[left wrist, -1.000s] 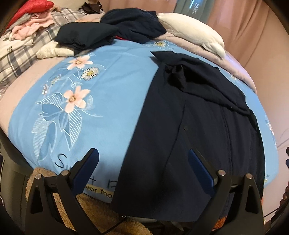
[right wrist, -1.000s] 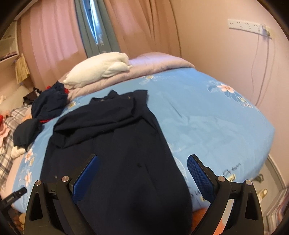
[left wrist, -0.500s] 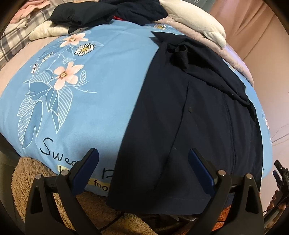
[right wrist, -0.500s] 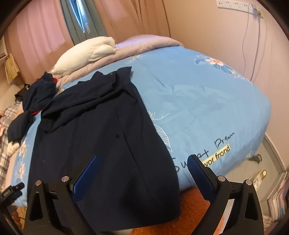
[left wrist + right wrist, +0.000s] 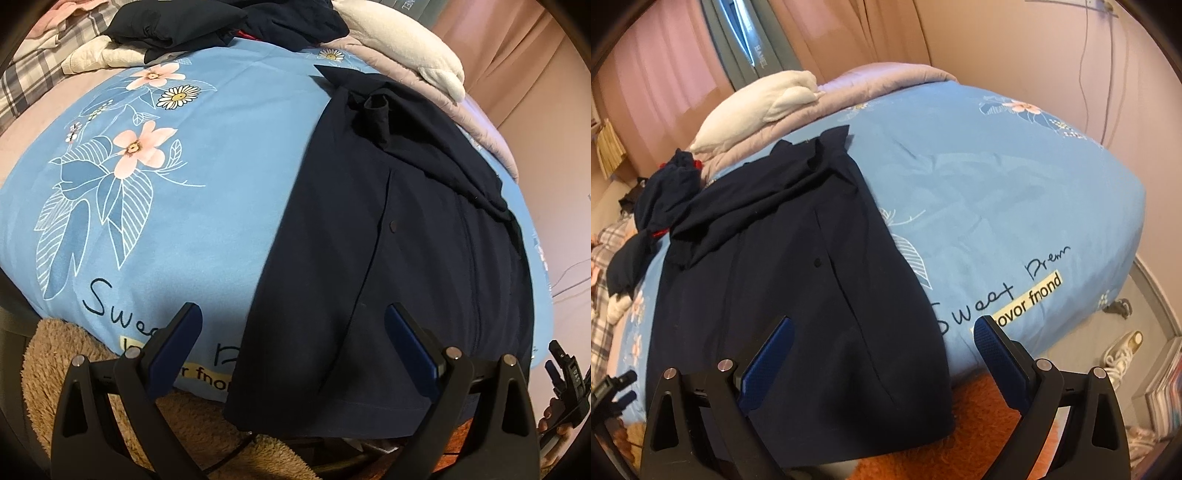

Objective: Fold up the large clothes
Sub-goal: 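Grasp the jacket hem with the left gripper while the right gripper grasps it too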

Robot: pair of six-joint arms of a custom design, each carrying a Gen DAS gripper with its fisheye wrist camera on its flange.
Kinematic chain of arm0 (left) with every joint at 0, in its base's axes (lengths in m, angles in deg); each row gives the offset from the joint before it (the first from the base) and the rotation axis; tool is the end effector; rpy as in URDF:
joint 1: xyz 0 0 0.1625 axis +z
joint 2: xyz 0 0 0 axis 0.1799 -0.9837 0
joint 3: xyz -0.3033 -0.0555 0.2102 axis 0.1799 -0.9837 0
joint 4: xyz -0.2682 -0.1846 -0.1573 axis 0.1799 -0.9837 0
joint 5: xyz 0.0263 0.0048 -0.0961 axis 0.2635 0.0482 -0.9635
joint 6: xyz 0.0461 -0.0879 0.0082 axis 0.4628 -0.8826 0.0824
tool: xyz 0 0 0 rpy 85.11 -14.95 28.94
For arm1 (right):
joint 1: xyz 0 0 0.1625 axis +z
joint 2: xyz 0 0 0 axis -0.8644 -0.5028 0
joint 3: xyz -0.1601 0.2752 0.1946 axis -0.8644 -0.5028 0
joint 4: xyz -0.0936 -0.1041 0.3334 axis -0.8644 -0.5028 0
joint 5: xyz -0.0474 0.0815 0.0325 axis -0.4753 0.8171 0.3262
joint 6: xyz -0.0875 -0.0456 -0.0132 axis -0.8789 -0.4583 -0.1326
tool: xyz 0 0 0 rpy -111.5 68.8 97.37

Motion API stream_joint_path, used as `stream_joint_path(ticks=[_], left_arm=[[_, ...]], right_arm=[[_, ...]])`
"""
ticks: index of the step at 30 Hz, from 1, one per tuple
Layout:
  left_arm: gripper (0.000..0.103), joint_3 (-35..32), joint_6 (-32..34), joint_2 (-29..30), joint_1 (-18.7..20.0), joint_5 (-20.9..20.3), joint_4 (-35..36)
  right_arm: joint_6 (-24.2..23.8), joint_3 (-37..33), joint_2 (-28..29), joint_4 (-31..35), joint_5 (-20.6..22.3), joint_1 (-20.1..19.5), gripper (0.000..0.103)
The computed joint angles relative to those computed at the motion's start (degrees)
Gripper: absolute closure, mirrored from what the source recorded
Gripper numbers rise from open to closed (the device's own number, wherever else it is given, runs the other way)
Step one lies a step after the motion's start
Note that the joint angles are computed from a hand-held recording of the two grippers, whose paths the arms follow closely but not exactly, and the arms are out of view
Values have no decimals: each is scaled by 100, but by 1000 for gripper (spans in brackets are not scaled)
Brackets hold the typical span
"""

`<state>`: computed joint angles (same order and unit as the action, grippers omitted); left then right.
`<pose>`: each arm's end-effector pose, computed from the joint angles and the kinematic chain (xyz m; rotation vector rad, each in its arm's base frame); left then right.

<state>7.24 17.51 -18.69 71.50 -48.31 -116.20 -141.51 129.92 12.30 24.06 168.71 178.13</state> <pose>0.0764 -0.6916 0.3183 0.4881 2.6176 -0.4715 0.2835 -0.4432 -0.0341 -0.5927 -1.9959 1.2906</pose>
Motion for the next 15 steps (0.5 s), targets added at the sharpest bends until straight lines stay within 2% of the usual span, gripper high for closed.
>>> stream_joint_path(ticks=[7, 15], left_arm=[[4, -48, 9, 4, 35, -45, 13], [4, -273, -51, 77, 119, -185, 347]], right_arm=[[-69, 47, -23, -11, -65, -2, 6], [13, 23, 17, 120, -181, -39, 6]])
